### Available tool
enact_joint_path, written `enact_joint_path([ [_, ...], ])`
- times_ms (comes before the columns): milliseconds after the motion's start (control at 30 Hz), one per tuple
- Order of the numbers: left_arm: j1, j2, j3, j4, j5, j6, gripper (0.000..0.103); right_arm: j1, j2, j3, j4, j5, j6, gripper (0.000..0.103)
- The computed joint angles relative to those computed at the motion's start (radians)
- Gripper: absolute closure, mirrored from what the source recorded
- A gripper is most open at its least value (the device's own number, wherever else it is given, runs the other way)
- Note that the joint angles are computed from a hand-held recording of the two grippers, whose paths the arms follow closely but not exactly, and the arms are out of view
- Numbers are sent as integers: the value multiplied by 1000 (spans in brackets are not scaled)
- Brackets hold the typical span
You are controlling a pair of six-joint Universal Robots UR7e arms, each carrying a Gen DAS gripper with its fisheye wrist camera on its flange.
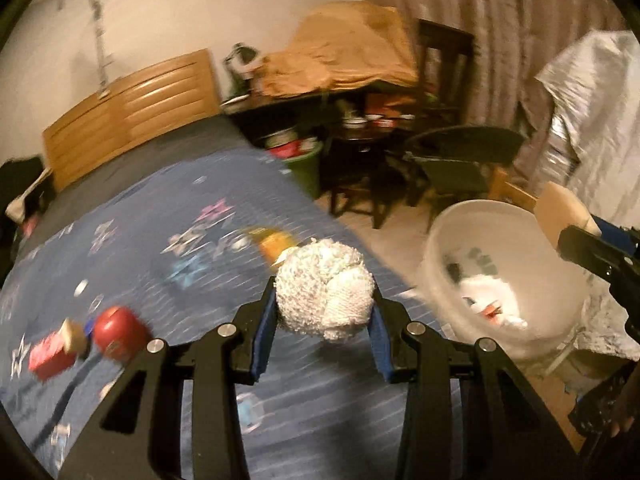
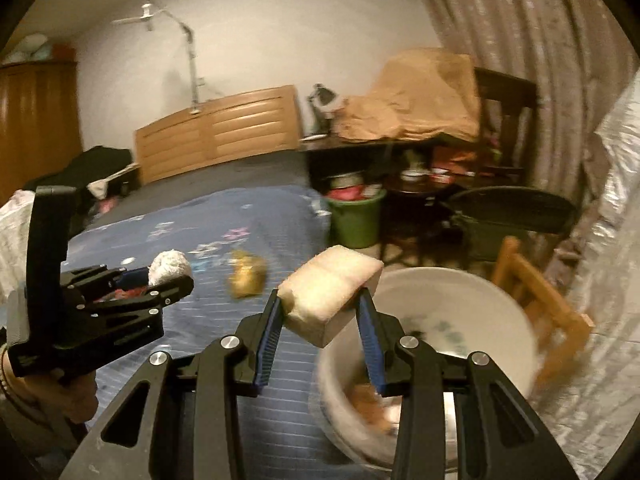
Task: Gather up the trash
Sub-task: 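Carry the towel ball and sponge block over the white bucket, then open both tools to drop the towel ball and sponge into the bucket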
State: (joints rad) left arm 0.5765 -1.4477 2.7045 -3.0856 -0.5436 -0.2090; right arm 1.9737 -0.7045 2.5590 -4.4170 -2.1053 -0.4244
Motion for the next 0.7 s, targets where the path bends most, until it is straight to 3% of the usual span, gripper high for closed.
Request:
enact_joint_path([
  [100,27,147,-58,-129,-64,91,64,-89,-62,47,-25,23,-42,64],
  [267,66,312,-160,-207,-184,193,64,-229,-154,103,-49,85,-89,64],
  [367,84,365,-199,-223,-249,228,64,-325,-224,127,-31,148,-108,64],
  [500,136,405,-257,-209,-388,303,64,-409,-278,139,12,204,-134,64],
  [700,195,429,-301,-178,-527,359,64,-471,-288,136,47,252,-153,64],
])
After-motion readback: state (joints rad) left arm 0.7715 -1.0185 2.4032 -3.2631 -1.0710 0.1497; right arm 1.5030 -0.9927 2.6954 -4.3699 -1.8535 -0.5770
